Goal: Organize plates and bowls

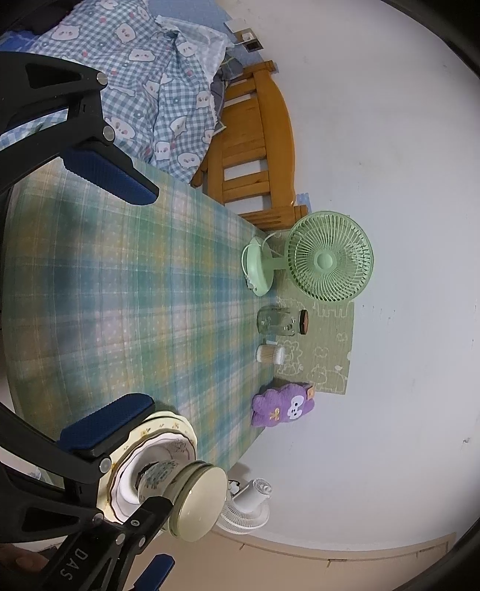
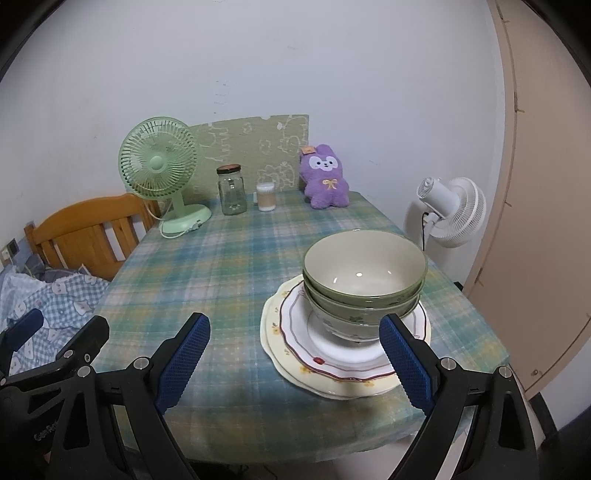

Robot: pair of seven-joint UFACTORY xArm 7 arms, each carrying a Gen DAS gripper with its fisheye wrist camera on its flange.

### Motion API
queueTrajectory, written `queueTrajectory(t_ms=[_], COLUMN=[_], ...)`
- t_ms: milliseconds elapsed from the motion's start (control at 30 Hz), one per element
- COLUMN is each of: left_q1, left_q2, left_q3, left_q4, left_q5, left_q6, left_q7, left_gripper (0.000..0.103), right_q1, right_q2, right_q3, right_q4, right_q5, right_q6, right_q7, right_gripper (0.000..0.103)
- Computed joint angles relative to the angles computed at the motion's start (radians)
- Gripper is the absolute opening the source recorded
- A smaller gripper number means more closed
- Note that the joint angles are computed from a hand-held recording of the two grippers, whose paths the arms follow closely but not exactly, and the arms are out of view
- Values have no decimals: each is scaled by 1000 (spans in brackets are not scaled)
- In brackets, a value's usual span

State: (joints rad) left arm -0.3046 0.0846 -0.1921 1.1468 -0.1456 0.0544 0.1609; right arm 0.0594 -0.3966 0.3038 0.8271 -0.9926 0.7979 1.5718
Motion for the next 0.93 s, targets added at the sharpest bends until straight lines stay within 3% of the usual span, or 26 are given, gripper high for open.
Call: queueTrajectory(t_ms=[333,933], left_q1=[-18,-3], left_q2=[9,15], left_q3=[39,21], left_q4=[18,46], left_q5=[117,90], left_q6=[9,38], left_q7=[-110,-88], left_gripper=[103,103], right_q1=[-1,-13], right_q2=[6,11], right_q3=[-8,-18], right_q4=[8,25], right_q5=[-6,29], right_q6=[-16,-26], right_q7=[-19,-63], right_gripper=[95,95])
